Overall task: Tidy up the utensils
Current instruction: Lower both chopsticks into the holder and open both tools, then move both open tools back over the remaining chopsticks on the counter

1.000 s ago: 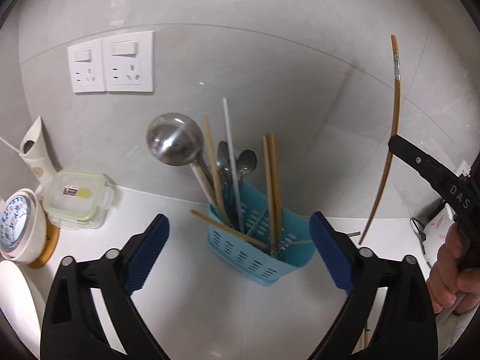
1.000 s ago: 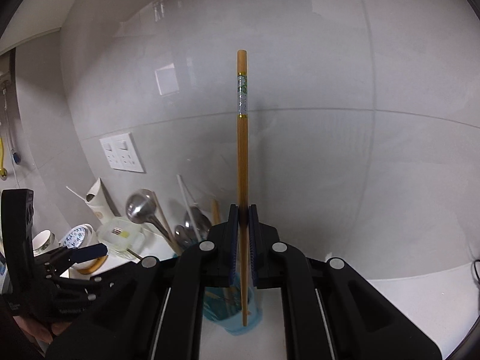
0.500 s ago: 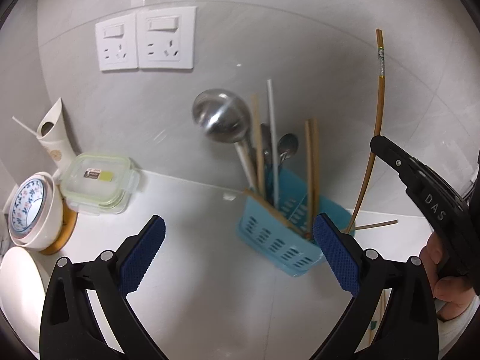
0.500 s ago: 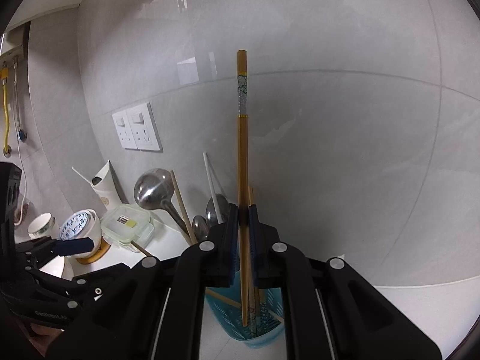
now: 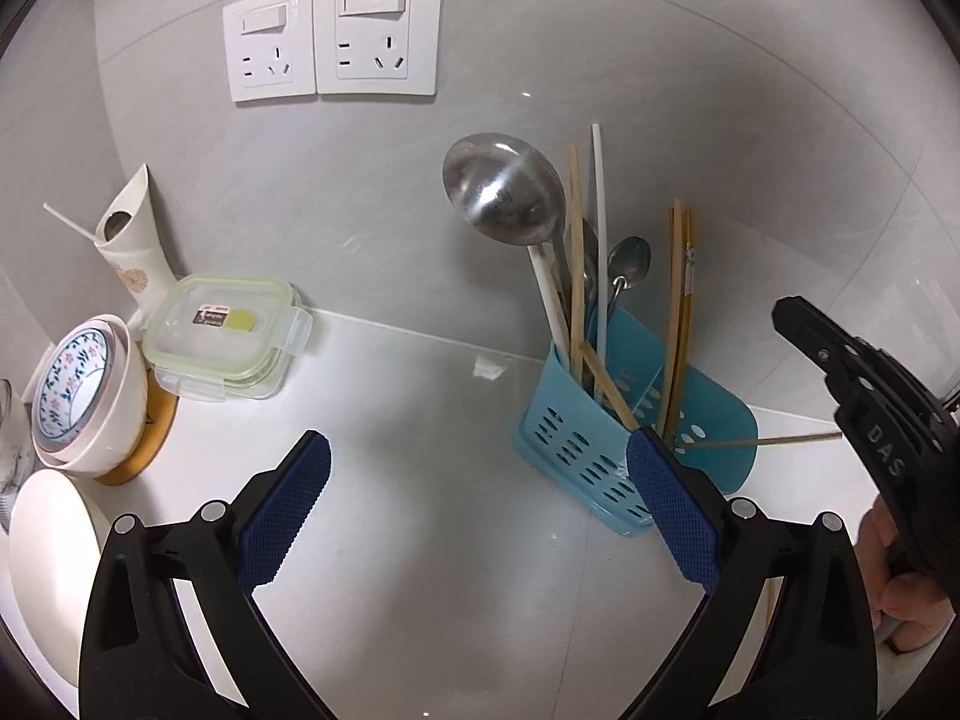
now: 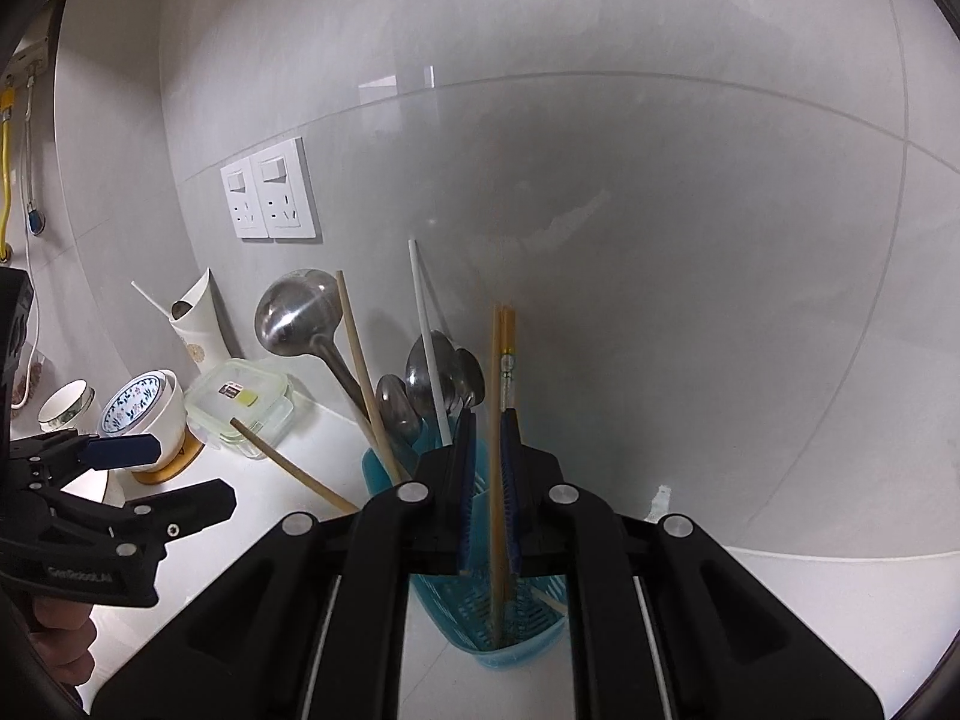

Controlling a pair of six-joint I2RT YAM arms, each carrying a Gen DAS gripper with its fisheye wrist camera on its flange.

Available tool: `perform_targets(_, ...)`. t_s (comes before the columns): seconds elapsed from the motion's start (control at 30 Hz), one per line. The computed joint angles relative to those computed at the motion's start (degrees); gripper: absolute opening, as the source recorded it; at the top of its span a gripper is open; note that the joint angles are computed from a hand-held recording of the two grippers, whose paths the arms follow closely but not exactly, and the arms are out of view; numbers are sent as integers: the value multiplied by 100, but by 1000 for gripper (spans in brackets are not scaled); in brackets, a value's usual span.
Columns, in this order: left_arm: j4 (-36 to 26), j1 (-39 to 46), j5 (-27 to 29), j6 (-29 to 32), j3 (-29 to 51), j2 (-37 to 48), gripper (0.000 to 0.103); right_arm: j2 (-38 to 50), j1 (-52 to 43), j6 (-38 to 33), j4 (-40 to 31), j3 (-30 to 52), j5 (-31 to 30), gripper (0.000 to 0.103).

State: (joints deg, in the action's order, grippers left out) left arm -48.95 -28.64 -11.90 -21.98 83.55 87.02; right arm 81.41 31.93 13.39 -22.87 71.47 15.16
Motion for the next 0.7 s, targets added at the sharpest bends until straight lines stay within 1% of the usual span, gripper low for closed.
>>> perform_targets(0.03, -11, -12, -21, 1, 5, -16, 97, -48, 21, 23, -48, 5, 37, 22)
perform_targets(0.1, -26, -39, -30, -11, 19, -28, 97, -256, 74, 131, -189, -63, 181, 41)
perform_targets(0.23, -114, -135, 1, -90, 46, 19, 97, -689, 90, 273, -562, -212, 361, 54)
perform_targets(0.3, -140, -198, 12, -137, 39, 11, 97, -906, 95, 317, -753, -285, 527, 68)
perform_targets(0.33, -156, -242, 15, -157, 42, 5, 97, -1026, 102, 344, -850, -328, 653, 71)
perform_targets(0.4, -193, -356, -34, -188, 60, -2, 97, -1225, 110, 384, -1034, -386, 930, 82)
perform_targets(0.43, -214, -427, -49, -200, 76, -10, 97, -1372, 87, 385, -1111, -438, 1018, 84)
perform_targets(0.47, -220, -485, -64, -216, 70, -19, 97, -1475, 49, 392, -1195, -453, 1072, 89)
perform_targets(0.57, -345, -688, -95, -279, 177, -16, 97, -1783, -98, 437, -1442, -498, 1155, 95)
perform_targets(0.7, -480, -1013, -247, -506, 261, -60, 97, -2219, -324, 564, -2096, -505, 1433, 95)
